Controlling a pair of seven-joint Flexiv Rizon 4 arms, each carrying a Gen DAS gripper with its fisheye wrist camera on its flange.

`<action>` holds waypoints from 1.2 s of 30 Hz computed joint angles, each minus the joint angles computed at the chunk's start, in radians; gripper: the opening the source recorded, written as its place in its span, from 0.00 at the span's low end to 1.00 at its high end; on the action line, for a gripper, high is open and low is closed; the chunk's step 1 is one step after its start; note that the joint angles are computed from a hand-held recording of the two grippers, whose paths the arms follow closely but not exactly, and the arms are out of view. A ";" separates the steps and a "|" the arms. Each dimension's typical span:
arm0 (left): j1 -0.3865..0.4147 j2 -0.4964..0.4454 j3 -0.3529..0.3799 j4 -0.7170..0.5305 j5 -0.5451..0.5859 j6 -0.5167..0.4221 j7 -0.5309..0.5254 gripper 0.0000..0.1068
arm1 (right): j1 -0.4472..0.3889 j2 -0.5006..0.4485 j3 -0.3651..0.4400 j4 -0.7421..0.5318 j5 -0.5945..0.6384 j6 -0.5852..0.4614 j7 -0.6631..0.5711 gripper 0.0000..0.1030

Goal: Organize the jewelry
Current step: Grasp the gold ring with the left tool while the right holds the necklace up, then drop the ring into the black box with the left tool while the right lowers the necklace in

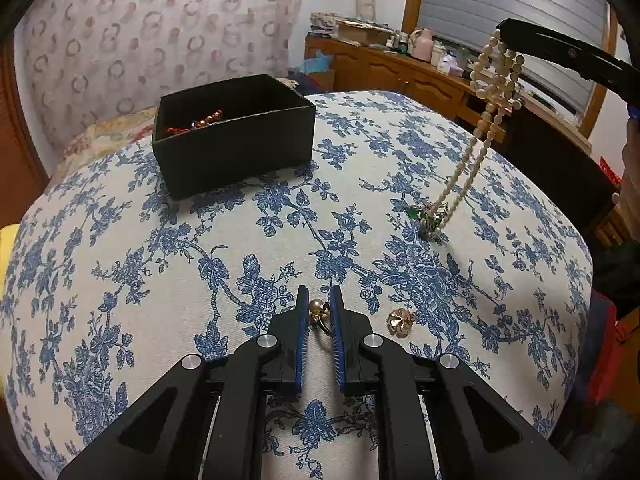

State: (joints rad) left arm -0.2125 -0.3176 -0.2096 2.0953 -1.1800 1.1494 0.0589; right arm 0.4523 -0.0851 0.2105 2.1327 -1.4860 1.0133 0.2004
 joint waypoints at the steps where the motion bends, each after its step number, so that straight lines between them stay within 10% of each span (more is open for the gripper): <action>1: 0.001 0.000 0.000 -0.001 -0.003 -0.001 -0.001 0.09 | 0.000 -0.001 0.000 -0.001 0.000 0.001 -0.002 0.10; 21: 0.030 -0.049 -0.008 -0.211 -0.025 -0.048 -0.096 0.09 | -0.044 -0.060 -0.061 -0.188 -0.118 0.076 -0.044 0.10; 36: 0.087 -0.225 -0.072 -0.433 0.190 -0.036 -0.303 0.09 | -0.080 -0.258 -0.157 -0.404 -0.130 0.239 -0.110 0.10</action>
State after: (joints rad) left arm -0.1259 -0.5422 -0.2820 1.6621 -0.9901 1.1136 -0.2444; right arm 0.3722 -0.3432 0.0534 1.7291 -1.6157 1.2520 0.0905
